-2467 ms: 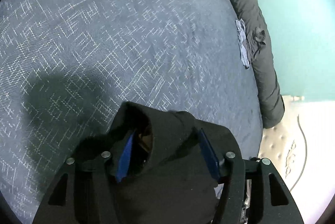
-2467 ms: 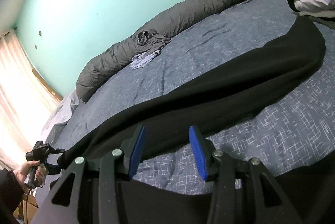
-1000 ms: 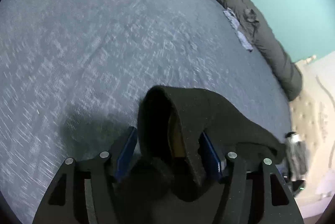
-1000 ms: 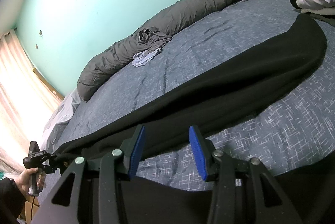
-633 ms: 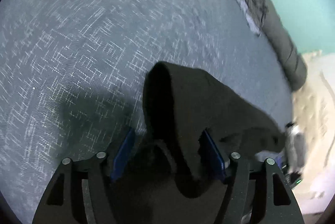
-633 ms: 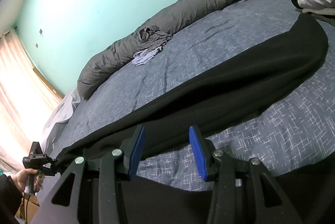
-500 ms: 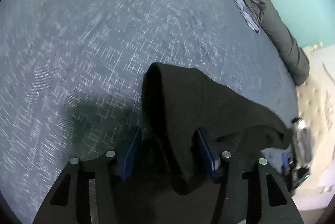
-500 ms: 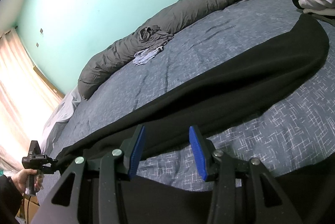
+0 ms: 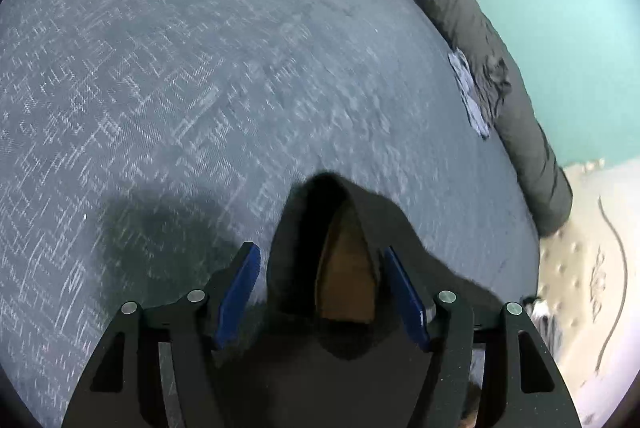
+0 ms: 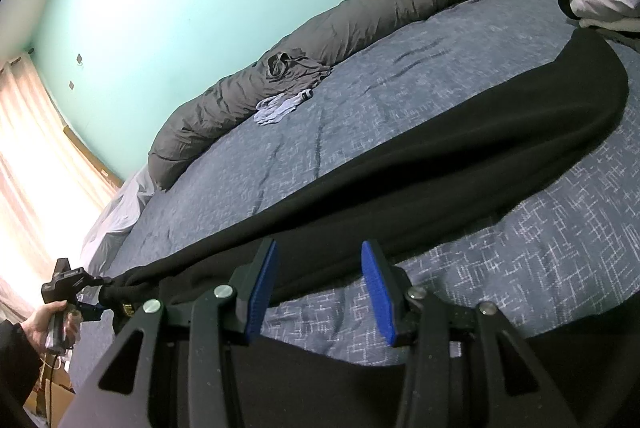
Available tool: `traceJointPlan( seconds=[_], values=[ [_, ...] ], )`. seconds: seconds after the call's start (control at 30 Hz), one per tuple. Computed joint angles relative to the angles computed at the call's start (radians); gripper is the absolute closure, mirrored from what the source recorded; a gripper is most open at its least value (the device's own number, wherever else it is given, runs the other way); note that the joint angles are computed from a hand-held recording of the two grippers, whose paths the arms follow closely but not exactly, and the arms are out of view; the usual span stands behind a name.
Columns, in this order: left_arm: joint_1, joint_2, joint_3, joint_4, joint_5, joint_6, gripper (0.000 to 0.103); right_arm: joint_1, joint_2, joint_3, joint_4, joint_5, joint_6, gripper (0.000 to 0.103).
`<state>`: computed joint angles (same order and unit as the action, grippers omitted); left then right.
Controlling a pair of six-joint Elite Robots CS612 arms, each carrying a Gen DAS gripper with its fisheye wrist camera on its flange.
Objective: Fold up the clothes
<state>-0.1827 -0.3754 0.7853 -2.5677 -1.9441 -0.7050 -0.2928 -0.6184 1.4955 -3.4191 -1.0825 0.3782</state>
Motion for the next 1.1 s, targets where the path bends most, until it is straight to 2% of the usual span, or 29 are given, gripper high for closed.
traceJointPlan(
  seconds=[0.13, 0.27, 0.5, 0.53, 0.57, 0.6, 0.63, 0.67, 0.77, 0.87, 0.97, 1.1],
  values=[
    [0.005, 0.037, -0.081, 0.038, 0.001, -0.008, 0.035, 0.001, 0.001, -0.003, 0.006, -0.003, -0.003, 0.059],
    [0.011, 0.099, -0.207, 0.142, -0.036, -0.046, 0.035, 0.003, 0.002, -0.006, 0.011, -0.008, -0.013, 0.059],
    [0.012, 0.161, -0.320, 0.247, -0.076, -0.079, 0.035, 0.007, 0.003, -0.007, 0.020, -0.012, -0.023, 0.059],
    [0.011, 0.167, -0.331, 0.255, -0.072, -0.073, 0.044, 0.007, 0.003, -0.007, 0.020, -0.013, -0.025, 0.059],
    [0.010, 0.173, -0.343, 0.265, -0.070, -0.064, 0.059, 0.007, 0.003, -0.007, 0.020, -0.014, -0.026, 0.059],
    [0.008, 0.172, -0.344, 0.274, -0.057, -0.048, 0.067, 0.008, 0.003, -0.007, 0.020, -0.014, -0.027, 0.059],
    [0.006, 0.169, -0.343, 0.282, -0.042, -0.029, 0.082, 0.008, 0.003, -0.007, 0.021, -0.015, -0.029, 0.059],
    [0.004, 0.161, -0.331, 0.273, -0.033, -0.012, 0.091, 0.009, 0.002, -0.007, 0.021, -0.016, -0.030, 0.059],
    [0.000, 0.134, -0.292, 0.232, -0.010, 0.040, 0.096, 0.010, 0.002, -0.007, 0.022, -0.018, -0.034, 0.059],
    [-0.011, 0.083, -0.229, 0.146, 0.056, 0.104, 0.100, 0.012, 0.002, -0.006, 0.023, -0.019, -0.039, 0.059],
    [-0.018, 0.039, -0.189, 0.046, 0.105, 0.132, 0.103, 0.012, 0.002, -0.006, 0.020, -0.016, -0.041, 0.059],
    [-0.021, 0.000, -0.174, -0.038, 0.162, 0.184, 0.103, 0.011, 0.001, -0.002, 0.009, -0.012, -0.037, 0.059]
  ],
)
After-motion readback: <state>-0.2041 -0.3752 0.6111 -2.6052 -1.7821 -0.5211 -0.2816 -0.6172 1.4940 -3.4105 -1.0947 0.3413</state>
